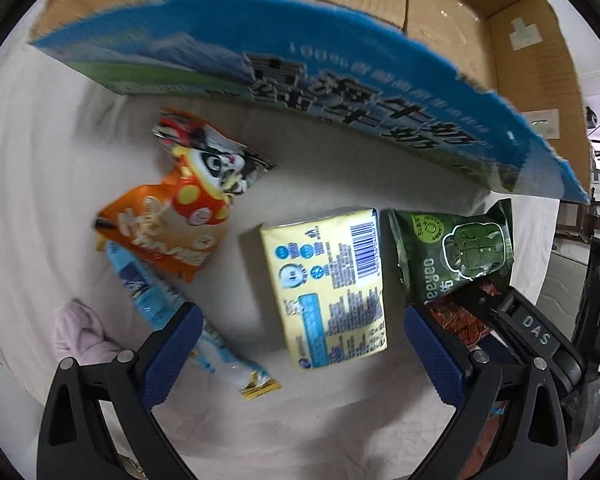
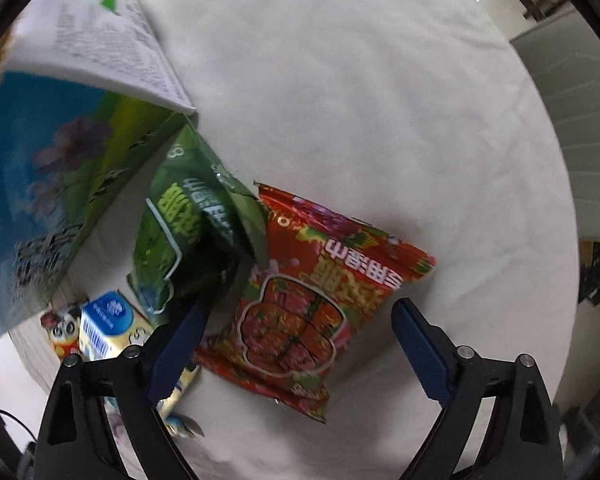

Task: Organize soft objects
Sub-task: 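Grasp the yellow milk carton with the left tool while the right tool grasps the red snack bag, then carry both held items into the cardboard box and open both tools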

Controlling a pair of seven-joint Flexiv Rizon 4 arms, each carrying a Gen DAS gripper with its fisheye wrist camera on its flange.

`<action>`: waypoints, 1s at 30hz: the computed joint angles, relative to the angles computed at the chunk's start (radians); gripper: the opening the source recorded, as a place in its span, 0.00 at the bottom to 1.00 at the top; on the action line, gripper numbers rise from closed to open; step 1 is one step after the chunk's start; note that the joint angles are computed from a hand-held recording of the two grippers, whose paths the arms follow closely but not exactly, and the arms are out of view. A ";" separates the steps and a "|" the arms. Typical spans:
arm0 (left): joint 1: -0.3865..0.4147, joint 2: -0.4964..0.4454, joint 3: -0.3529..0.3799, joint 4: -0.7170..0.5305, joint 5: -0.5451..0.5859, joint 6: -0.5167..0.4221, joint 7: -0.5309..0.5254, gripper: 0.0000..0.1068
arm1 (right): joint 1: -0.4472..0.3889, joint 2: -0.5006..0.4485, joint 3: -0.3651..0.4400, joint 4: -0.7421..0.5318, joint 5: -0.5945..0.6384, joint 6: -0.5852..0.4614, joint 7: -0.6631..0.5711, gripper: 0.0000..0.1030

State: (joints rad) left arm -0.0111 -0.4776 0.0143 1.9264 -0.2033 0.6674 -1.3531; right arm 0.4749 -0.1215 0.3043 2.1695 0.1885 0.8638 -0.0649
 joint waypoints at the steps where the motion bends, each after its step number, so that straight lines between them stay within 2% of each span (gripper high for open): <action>1: -0.002 -0.007 -0.001 -0.001 0.001 0.001 -0.004 0.96 | -0.005 -0.019 -0.003 -0.010 0.015 -0.002 -0.020 0.78; 3: -0.006 -0.019 -0.002 -0.007 0.008 -0.009 -0.004 0.96 | -0.002 -0.032 -0.003 -0.018 0.000 -0.022 -0.036 0.68; 4: -0.010 -0.031 -0.002 -0.013 0.014 -0.007 -0.007 0.96 | -0.006 -0.045 -0.001 -0.019 0.009 -0.020 -0.069 0.65; 5: -0.011 -0.035 -0.005 -0.012 0.017 -0.010 -0.001 0.96 | -0.012 -0.049 0.005 -0.027 0.026 -0.037 -0.112 0.58; 10: -0.042 -0.060 0.000 -0.015 0.056 -0.011 -0.019 0.96 | 0.000 -0.070 0.017 -0.067 -0.015 -0.222 -0.293 0.54; 11: -0.050 -0.067 0.003 -0.018 0.071 -0.003 -0.023 0.95 | 0.006 -0.075 0.017 -0.064 -0.028 -0.224 -0.312 0.55; 13: -0.055 -0.071 -0.002 -0.006 0.077 0.028 -0.017 0.71 | 0.019 -0.086 0.013 -0.050 -0.051 -0.199 -0.314 0.55; 15: -0.055 -0.069 -0.011 0.009 0.068 0.037 -0.004 0.59 | 0.030 -0.098 0.011 -0.041 -0.064 -0.176 -0.304 0.55; 18: -0.082 -0.032 0.002 0.062 0.115 0.092 0.001 0.58 | 0.038 -0.109 0.026 -0.038 -0.038 -0.163 -0.315 0.52; 20: -0.093 0.000 0.001 0.106 0.135 0.109 0.014 0.58 | 0.039 -0.101 0.040 -0.049 -0.010 -0.193 -0.349 0.52; 23: -0.120 0.047 0.004 0.189 0.181 0.160 0.019 0.57 | 0.065 -0.121 0.045 -0.041 -0.025 -0.194 -0.355 0.52; 27: -0.156 0.019 0.005 0.204 0.210 0.198 -0.043 0.58 | 0.104 -0.152 0.034 -0.013 -0.077 -0.125 -0.267 0.55; 30: -0.164 0.003 0.000 0.204 0.210 0.241 -0.062 0.57 | 0.104 -0.129 0.038 0.018 -0.084 -0.095 -0.222 0.55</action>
State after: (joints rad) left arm -0.1753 -0.4748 0.0144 2.1304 0.0065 0.9079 -1.4147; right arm 0.5788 -0.2505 0.3422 2.1878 0.1048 0.7689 -0.2864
